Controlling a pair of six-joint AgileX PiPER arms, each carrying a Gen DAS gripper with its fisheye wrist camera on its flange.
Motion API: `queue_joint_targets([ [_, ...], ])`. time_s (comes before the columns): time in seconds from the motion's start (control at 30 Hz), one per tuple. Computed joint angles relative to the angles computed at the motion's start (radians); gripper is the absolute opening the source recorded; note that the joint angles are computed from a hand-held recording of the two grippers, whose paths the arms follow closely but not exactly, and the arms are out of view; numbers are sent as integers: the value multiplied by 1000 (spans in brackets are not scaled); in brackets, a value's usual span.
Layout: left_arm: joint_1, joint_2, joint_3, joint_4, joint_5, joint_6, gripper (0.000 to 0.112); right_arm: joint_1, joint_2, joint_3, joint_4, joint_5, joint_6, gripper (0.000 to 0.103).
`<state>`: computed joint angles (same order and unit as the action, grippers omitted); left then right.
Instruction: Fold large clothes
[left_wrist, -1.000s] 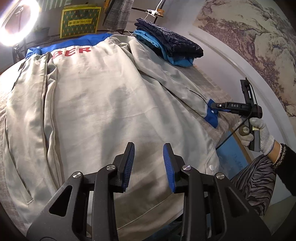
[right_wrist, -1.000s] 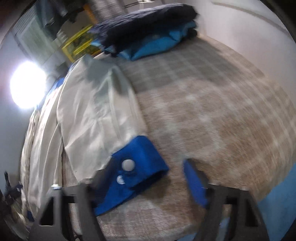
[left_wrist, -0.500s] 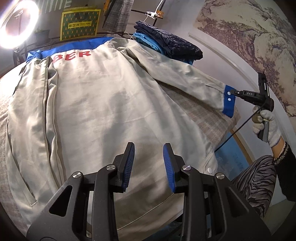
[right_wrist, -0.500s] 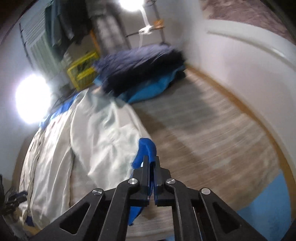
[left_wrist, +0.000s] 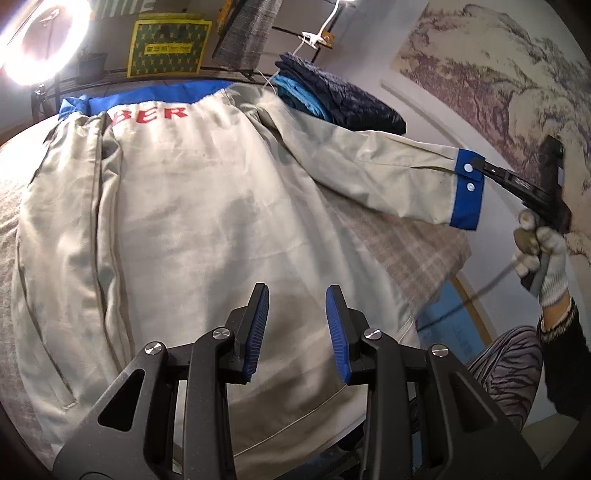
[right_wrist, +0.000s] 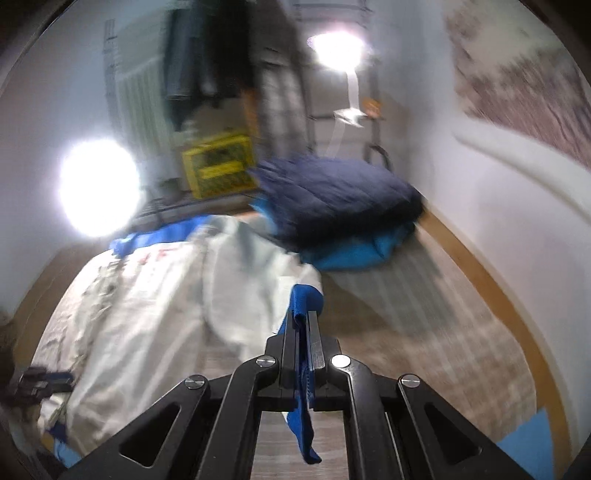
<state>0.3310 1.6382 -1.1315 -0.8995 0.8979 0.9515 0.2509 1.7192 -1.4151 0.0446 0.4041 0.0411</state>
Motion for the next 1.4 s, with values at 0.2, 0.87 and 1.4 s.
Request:
queue_joint_targets([
  [0.2, 57, -11, -22, -17, 20, 6, 31, 216, -62, 17, -167, 10, 59, 0],
  [0.87, 188, 78, -162, 21, 92, -132, 31, 719, 330, -35, -354, 131, -262, 0],
  [1.4, -77, 445, -1053, 428, 258, -558, 31, 256, 286, -236, 661, 377, -886, 53],
])
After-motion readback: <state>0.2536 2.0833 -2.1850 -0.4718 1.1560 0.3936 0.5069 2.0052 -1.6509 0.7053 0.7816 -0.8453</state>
